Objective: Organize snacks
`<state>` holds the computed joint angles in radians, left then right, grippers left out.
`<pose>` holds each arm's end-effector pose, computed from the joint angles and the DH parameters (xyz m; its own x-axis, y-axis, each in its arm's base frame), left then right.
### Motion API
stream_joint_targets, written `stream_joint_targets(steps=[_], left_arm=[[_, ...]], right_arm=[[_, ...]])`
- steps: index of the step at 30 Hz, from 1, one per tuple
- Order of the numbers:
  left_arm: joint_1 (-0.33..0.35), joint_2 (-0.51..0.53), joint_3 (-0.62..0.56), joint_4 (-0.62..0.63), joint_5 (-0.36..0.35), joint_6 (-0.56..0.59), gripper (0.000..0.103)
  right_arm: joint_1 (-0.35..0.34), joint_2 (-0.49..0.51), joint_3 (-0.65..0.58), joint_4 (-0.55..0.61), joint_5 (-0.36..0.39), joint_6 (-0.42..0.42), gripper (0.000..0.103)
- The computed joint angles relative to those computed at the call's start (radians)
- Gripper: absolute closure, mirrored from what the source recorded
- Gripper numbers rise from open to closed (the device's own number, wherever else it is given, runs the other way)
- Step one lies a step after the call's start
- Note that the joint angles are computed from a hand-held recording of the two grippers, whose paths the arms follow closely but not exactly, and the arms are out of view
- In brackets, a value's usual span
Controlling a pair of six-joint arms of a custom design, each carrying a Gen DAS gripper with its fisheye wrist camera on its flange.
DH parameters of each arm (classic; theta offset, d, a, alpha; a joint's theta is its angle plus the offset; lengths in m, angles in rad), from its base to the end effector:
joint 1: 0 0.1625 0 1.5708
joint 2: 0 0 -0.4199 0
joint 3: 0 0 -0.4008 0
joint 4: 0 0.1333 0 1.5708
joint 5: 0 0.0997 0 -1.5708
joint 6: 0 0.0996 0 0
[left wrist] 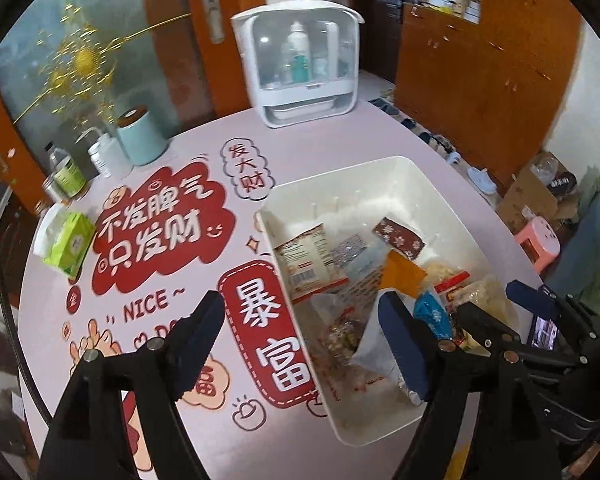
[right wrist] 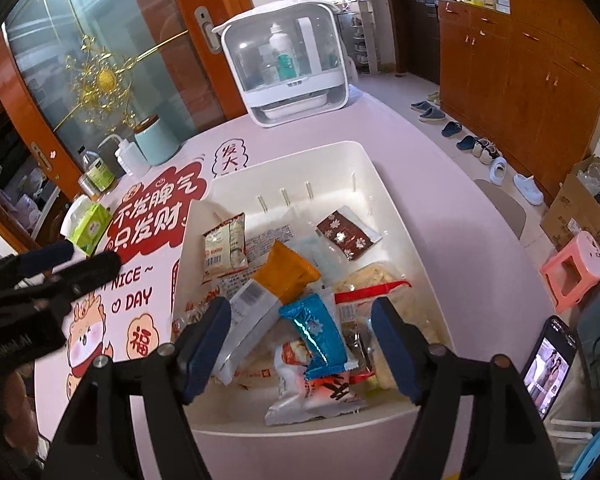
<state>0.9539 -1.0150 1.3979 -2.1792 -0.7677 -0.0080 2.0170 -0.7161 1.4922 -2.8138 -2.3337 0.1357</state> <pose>-0.2412 -0.6944 0.3243 -0.6640 0.2642 -0.6995 0.5586 0.7972 -0.2292 0.3707 -0.6255 0.1380 -0.8312 0.0779 0.5505 -0.2754 0.8024 -0.5295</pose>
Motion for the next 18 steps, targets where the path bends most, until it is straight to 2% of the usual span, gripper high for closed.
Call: stream_joint_targets(steps=[11,18], left_arm=[[-0.001,-0.106,0.108,-0.013,0.050,-0.095,0.025],[-0.001,-0.173,0.154,0.044,0.052,-0.164,0.025]], right_arm=[[0.024,0.009,-0.008,0.053,0.019,-0.036,0.030],[0.056,0.021,-0.026,0.052,0.025,-0.059,0.030]])
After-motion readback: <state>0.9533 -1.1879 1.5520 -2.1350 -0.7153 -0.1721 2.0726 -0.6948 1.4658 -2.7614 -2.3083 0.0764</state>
